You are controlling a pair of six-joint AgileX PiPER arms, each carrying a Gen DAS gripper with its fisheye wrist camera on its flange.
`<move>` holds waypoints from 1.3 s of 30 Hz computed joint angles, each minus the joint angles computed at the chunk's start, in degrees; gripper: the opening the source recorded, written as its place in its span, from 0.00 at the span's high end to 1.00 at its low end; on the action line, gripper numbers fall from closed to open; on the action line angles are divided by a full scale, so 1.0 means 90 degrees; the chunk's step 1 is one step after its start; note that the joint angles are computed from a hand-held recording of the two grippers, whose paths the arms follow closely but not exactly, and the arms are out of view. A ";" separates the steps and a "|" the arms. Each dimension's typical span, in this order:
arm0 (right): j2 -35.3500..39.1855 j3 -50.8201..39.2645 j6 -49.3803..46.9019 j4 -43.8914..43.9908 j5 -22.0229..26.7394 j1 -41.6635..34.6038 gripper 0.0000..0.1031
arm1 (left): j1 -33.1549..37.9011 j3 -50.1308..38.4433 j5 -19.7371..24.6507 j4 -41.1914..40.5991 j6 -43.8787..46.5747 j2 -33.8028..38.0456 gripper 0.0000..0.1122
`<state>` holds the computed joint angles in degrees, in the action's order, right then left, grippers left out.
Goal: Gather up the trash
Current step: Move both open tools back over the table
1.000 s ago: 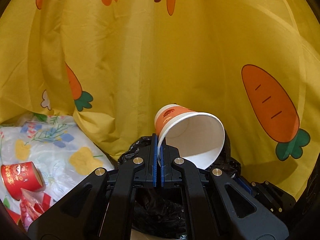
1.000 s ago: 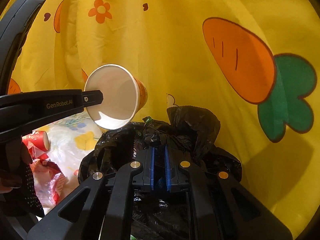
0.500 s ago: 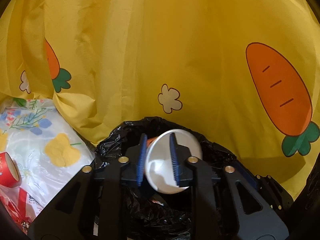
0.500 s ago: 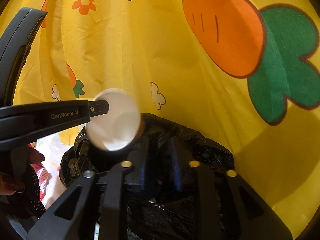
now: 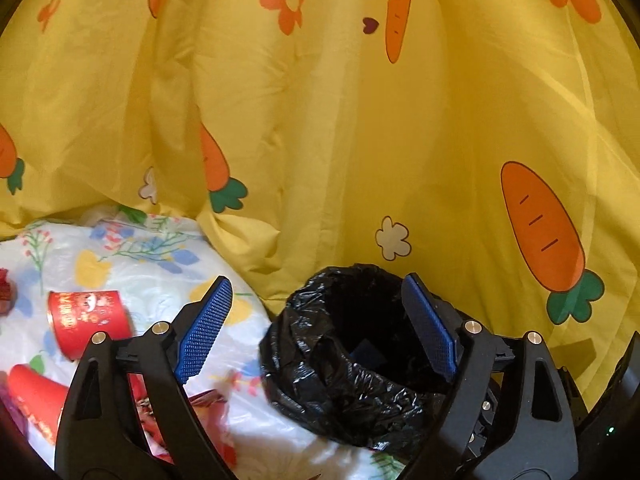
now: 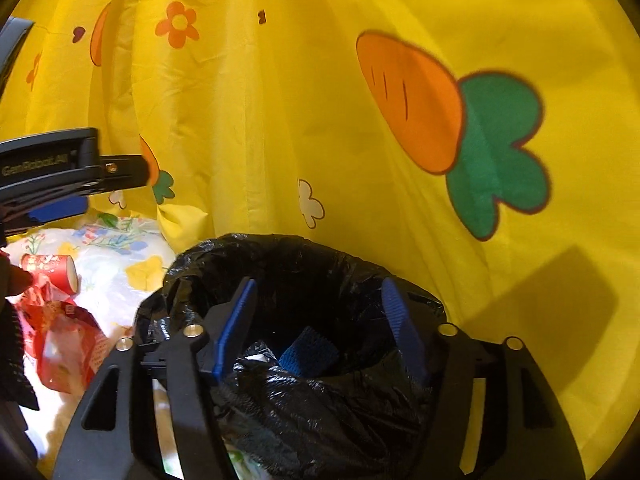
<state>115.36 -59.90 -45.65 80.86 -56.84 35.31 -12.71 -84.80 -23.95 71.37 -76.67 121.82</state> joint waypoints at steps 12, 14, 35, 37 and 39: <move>-0.0458 0.0203 0.0362 0.0119 -0.0182 0.1345 0.14 | 0.1193 0.3386 -0.0245 -0.3008 0.3324 -0.2405 0.21; -0.0412 0.0118 0.0340 0.0074 -0.0037 0.1532 0.14 | 0.1492 0.3831 -0.0385 -0.3361 0.3748 -0.2679 0.21; 0.0935 -0.2023 -0.0832 0.0481 0.1622 0.2854 0.14 | 0.6032 0.6349 -0.2906 -0.2871 0.5370 -0.3114 0.21; 0.1104 -0.2282 -0.1055 0.0637 0.1732 0.2878 0.14 | 0.6157 0.6373 -0.2965 -0.2827 0.5443 -0.2997 0.21; 0.1275 -0.2576 -0.1363 0.0913 0.1919 0.2863 0.14 | 0.6314 0.6369 -0.3073 -0.2679 0.5372 -0.2881 0.21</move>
